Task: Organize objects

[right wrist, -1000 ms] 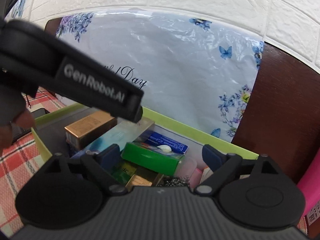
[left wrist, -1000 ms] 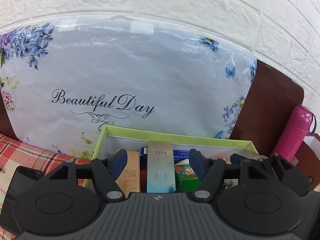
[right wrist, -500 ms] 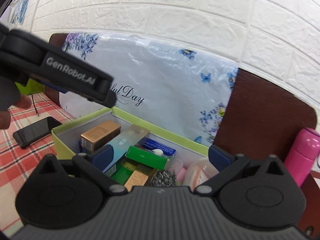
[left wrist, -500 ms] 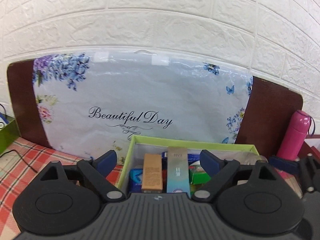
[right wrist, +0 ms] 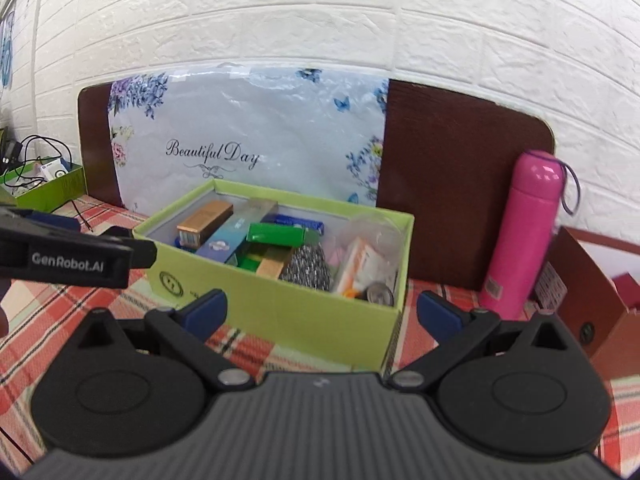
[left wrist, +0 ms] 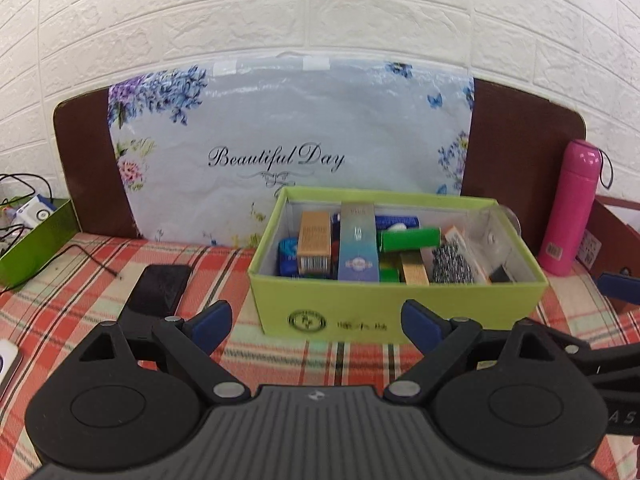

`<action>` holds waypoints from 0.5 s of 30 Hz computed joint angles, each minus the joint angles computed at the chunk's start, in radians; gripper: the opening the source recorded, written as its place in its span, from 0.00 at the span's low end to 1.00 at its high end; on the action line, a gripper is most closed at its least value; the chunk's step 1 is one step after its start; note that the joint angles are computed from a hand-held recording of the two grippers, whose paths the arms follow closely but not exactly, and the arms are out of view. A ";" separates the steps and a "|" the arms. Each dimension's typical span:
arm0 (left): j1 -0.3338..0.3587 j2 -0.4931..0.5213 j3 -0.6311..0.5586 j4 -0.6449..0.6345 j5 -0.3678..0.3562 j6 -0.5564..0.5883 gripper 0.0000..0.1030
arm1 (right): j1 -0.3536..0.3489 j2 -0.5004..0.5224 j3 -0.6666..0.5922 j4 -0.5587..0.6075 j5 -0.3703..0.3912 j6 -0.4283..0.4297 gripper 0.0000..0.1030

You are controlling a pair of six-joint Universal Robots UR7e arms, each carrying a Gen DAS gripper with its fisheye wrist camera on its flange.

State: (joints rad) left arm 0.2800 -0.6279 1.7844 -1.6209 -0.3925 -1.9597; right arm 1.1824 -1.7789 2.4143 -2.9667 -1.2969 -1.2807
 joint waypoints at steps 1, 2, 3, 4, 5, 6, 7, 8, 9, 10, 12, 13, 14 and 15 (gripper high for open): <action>-0.006 0.002 0.005 -0.013 -0.010 0.004 0.92 | -0.011 -0.014 0.006 0.008 0.001 0.003 1.00; -0.012 0.006 0.009 -0.023 -0.022 0.006 0.92 | -0.023 -0.030 0.011 0.021 0.001 0.004 1.00; -0.017 0.009 0.010 -0.029 -0.034 0.008 0.92 | -0.033 -0.043 0.017 0.031 0.002 0.003 1.00; -0.021 0.012 0.011 -0.034 -0.042 0.012 0.92 | -0.041 -0.053 0.022 0.038 0.002 0.000 1.00; -0.024 0.015 0.010 -0.036 -0.049 0.014 0.92 | -0.046 -0.062 0.026 0.042 0.000 -0.004 1.00; -0.027 0.017 0.009 -0.038 -0.055 0.018 0.92 | -0.048 -0.069 0.029 0.046 -0.005 -0.008 1.00; -0.030 0.019 0.008 -0.041 -0.060 0.023 0.92 | -0.049 -0.072 0.032 0.047 -0.011 -0.012 1.00; -0.032 0.020 0.006 -0.041 -0.064 0.025 0.92 | -0.051 -0.077 0.036 0.042 -0.013 -0.015 1.00; -0.034 0.020 0.006 -0.045 -0.066 0.030 0.92 | -0.053 -0.079 0.039 0.035 -0.014 -0.015 1.00; -0.036 0.019 0.008 -0.057 -0.067 0.040 0.92 | -0.054 -0.081 0.040 0.034 -0.013 -0.012 1.00; -0.037 0.016 0.013 -0.081 -0.070 0.059 0.92 | -0.056 -0.085 0.041 0.033 -0.010 -0.004 1.00; -0.037 0.014 0.014 -0.088 -0.071 0.064 0.92 | -0.055 -0.085 0.040 0.028 -0.012 0.001 1.00; -0.037 0.011 0.016 -0.095 -0.072 0.068 0.92 | -0.056 -0.085 0.041 0.022 -0.011 0.004 1.00; -0.038 0.010 0.016 -0.099 -0.072 0.069 0.92 | -0.057 -0.086 0.041 0.022 -0.009 0.006 1.00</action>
State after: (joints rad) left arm 0.2422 -0.6178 1.8007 -1.7197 -0.4647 -1.8907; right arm 1.1256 -1.8648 2.4553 -2.9449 -1.3064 -1.2744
